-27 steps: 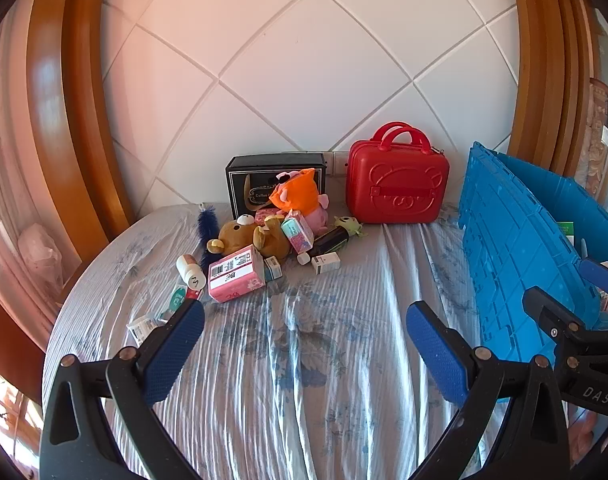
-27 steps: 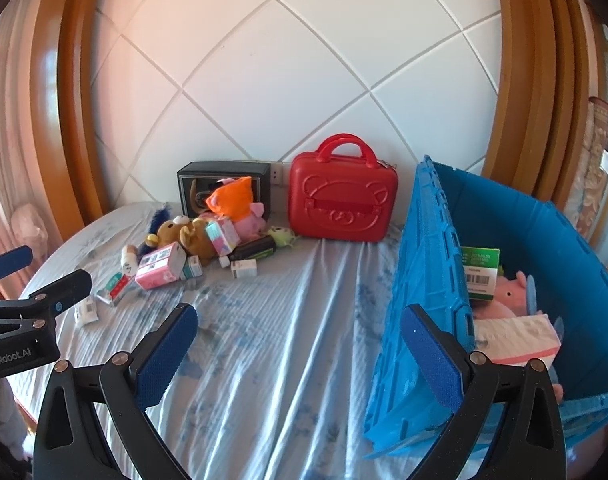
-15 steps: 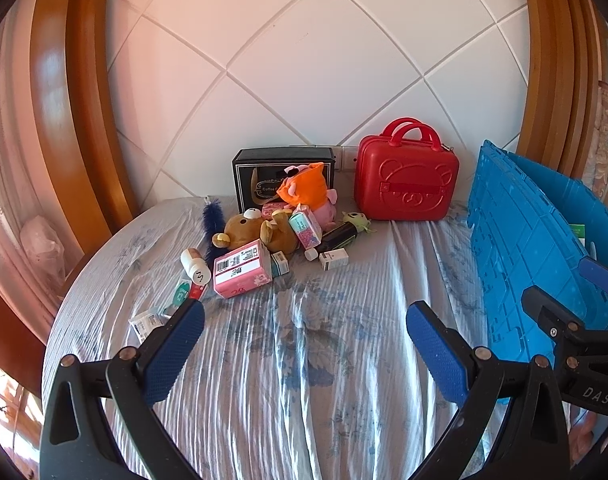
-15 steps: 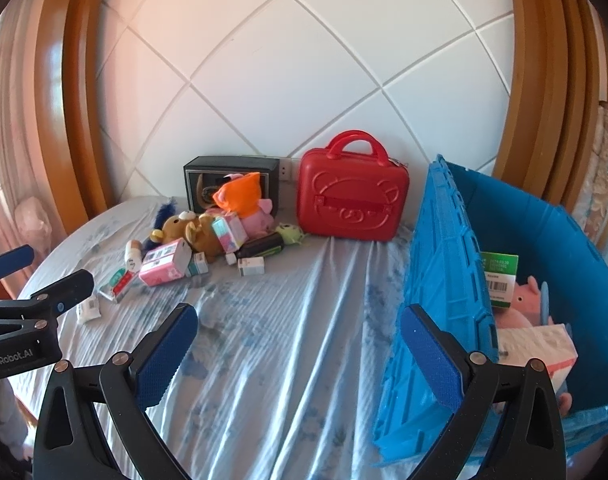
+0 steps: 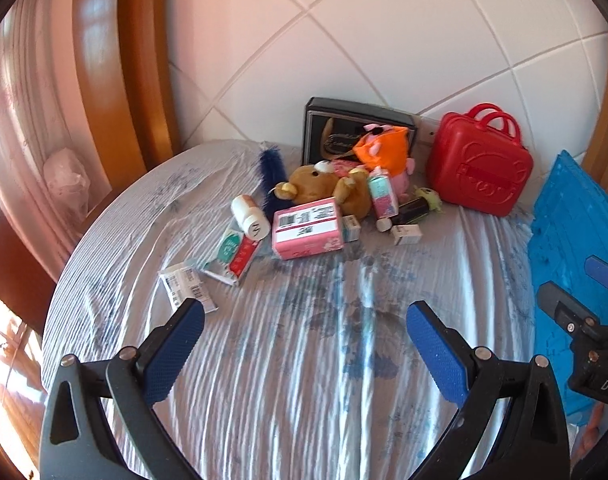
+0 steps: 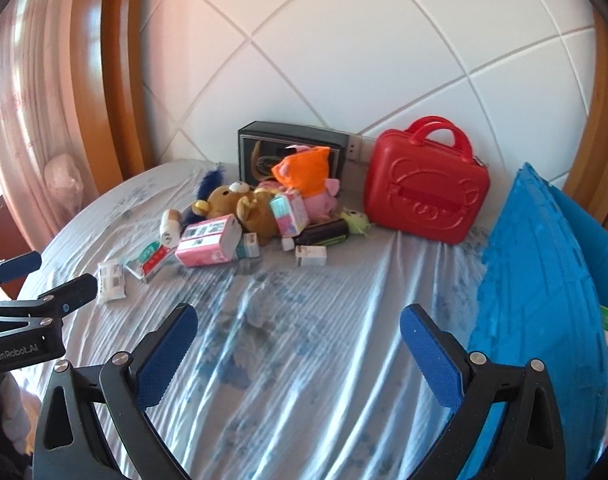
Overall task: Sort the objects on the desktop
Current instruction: 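Move both grippers toward the white packet and the red-green medicine box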
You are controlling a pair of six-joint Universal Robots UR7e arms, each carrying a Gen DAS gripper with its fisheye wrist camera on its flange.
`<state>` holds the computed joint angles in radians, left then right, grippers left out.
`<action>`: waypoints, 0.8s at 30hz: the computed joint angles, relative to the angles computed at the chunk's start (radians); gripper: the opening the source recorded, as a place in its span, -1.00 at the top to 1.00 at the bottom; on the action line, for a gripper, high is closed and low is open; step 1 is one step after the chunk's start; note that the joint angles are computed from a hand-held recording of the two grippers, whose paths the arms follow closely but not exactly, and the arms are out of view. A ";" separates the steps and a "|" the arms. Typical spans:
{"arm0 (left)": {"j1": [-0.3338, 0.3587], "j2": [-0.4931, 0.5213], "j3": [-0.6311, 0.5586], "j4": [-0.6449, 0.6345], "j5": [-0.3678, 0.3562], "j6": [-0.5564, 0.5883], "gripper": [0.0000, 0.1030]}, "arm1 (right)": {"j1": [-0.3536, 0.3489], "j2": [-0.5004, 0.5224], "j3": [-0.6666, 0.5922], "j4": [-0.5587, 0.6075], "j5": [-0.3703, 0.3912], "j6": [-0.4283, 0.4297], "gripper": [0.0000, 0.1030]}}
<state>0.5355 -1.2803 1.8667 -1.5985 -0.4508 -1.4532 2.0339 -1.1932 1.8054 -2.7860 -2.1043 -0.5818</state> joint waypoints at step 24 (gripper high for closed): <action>0.519 -0.025 0.143 -0.580 -0.132 0.436 -0.87 | -0.001 0.632 -0.454 0.308 0.051 0.166 -1.00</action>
